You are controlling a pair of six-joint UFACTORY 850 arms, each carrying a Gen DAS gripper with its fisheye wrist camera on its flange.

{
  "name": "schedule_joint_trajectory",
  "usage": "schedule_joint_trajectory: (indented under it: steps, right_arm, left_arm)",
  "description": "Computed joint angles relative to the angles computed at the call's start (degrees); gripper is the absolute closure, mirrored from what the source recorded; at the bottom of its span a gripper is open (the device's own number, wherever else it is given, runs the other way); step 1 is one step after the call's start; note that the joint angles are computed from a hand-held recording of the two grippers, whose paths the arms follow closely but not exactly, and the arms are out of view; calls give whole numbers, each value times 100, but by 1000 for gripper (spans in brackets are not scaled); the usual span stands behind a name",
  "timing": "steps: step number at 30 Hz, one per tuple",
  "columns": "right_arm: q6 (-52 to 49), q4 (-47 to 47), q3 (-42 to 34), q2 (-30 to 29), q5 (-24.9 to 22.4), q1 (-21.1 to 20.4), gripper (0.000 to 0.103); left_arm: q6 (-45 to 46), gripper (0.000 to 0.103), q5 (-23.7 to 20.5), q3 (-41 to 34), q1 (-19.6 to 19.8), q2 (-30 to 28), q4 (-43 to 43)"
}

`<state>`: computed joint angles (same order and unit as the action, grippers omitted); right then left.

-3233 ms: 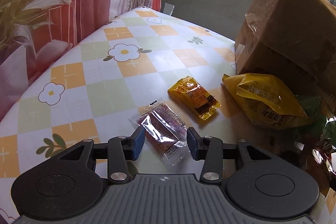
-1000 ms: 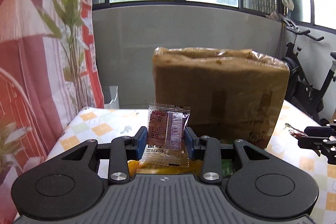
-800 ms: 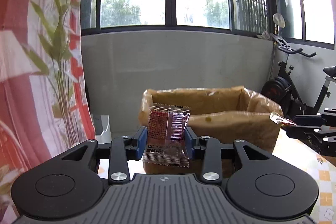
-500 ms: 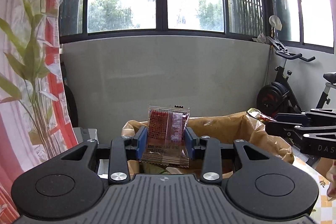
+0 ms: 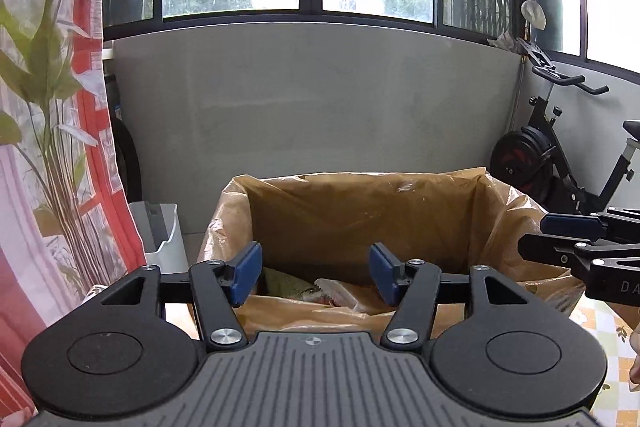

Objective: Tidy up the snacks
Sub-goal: 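Move both tools back from the box to the snack pile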

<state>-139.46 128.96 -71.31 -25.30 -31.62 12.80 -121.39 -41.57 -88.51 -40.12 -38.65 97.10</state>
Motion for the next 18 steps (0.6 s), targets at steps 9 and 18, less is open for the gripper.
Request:
schedule_joint_trajectory:
  steps: [9,18]
  right_arm:
    - [-13,-265,929,568,-828,-249,53]
    - [-551,-185,1923,873,-1262,-319,53]
  left_arm:
    - [-733,41,-249,1377,-194,984,229]
    - [-1299,41,-610,2269,-560,1359,-33]
